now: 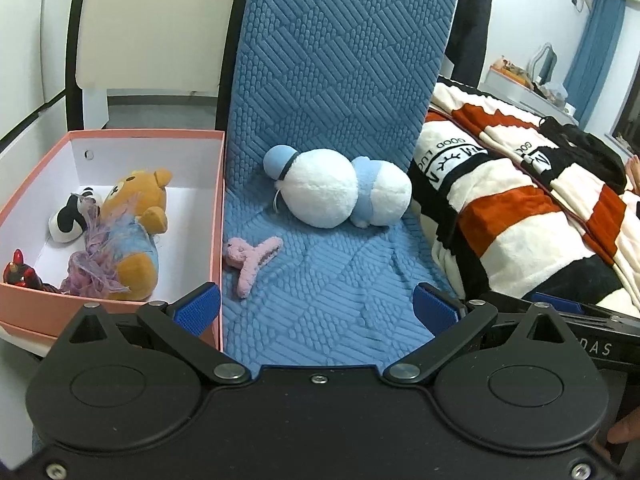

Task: Organize objects
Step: 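Withdraw both tools from the box back toward the chair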

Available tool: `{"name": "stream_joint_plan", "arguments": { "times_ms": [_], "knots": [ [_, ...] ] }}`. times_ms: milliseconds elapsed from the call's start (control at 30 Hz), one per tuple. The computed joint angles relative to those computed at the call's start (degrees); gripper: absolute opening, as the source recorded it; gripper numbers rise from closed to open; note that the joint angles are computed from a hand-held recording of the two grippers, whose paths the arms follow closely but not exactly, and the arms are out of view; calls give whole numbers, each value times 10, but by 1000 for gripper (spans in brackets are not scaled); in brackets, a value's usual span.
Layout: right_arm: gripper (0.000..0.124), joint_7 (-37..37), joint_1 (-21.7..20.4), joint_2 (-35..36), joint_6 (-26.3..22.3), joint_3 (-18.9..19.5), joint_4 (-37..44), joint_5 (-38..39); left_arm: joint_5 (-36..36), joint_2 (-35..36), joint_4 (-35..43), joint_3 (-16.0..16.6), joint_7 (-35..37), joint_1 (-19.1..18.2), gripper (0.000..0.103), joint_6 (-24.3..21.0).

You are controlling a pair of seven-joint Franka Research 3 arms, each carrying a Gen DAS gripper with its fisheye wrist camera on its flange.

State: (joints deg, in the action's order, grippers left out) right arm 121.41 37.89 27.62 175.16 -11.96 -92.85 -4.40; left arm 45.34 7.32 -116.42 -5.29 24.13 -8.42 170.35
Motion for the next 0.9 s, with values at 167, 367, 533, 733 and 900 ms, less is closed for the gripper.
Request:
{"name": "stream_joint_plan", "arguments": {
  "times_ms": [167, 367, 533, 733, 900],
  "knots": [
    [101, 19, 11, 16, 0, -18, 11, -2, 38, 22, 17, 15, -38, -10, 102, 7],
    [101, 37, 8, 40, 2, -23, 37, 13, 74, 63, 52, 36, -76, -22, 102, 26],
    [101, 72, 7, 76, 3, -34, 77, 37, 97, 110, 107, 52, -70, -43, 102, -10],
    [101, 64, -49, 124, 3, 24, 145, 89, 94, 169, 173, 65, -29, -57, 102, -25],
    [101, 27, -115, 181, -7, 109, 231, 147, 95, 215, 226, 77, 7, -74, 102, -47]
  ]
}}
